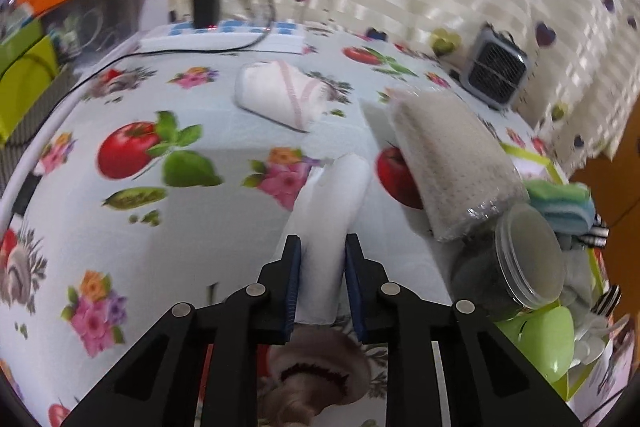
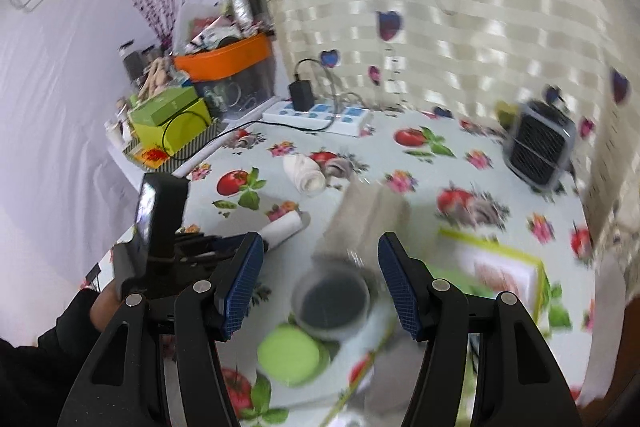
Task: Organize soft objects
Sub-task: 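Grasp the rolled white cloth with the left tool while the right tool grasps the white sock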
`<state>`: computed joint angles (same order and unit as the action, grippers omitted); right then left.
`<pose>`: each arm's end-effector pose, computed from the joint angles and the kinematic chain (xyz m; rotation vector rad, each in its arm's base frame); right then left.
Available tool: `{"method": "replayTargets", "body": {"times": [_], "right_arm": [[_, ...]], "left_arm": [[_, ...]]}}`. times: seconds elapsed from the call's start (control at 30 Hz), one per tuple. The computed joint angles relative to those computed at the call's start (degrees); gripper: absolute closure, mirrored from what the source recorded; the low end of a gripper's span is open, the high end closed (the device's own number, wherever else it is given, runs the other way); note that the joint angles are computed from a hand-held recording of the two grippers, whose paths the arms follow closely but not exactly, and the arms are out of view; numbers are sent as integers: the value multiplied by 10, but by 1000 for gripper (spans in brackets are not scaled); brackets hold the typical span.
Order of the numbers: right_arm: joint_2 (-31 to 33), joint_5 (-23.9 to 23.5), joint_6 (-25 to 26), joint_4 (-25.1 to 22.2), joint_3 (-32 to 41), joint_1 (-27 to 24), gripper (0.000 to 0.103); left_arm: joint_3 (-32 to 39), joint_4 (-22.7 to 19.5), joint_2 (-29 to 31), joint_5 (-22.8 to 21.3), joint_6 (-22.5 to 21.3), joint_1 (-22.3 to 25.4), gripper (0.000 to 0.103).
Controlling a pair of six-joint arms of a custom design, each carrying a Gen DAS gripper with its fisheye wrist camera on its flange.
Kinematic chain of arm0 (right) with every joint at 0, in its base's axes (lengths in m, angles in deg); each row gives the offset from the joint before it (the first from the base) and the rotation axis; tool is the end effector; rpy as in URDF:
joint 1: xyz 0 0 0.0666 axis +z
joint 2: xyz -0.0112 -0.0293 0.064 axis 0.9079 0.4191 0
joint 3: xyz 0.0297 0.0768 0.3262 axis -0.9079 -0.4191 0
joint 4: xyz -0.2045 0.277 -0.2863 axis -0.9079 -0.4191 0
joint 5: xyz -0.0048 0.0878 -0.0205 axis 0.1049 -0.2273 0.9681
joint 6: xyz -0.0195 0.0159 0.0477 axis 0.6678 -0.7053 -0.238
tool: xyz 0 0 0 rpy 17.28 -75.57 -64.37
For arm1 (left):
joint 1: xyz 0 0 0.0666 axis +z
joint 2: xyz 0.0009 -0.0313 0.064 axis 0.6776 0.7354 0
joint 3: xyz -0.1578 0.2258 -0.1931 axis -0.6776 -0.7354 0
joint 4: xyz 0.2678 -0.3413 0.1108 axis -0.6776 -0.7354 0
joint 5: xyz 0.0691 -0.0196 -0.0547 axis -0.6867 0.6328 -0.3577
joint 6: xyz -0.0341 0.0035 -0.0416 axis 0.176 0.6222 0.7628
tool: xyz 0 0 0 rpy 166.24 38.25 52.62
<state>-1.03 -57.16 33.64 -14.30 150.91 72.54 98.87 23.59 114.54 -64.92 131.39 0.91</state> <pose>0.4400 0.0787 0.4645 -1.0539 2.1238 0.6563 0.3477 -0.2873 0.3546 -0.5116 2.3818 -0.0648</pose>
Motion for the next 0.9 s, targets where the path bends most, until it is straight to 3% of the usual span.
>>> {"method": "replayTargets", "body": {"times": [0.23,0.53,0.73,0.9], "right_arm": [[123,57,28,-65,109,91,42],[284,174,53,-98,247,182,42],[382,252,58,-124,345,214,42],[434,287,55,-157,388,229,45]], "left_arm": [[-50,3,-55,-16,61,13,83],[-90,0,-107,-33,97,29,83],[-108,22,-120,-16,89,36,83],[-100,19,-108,-15,70,35,82]]}}
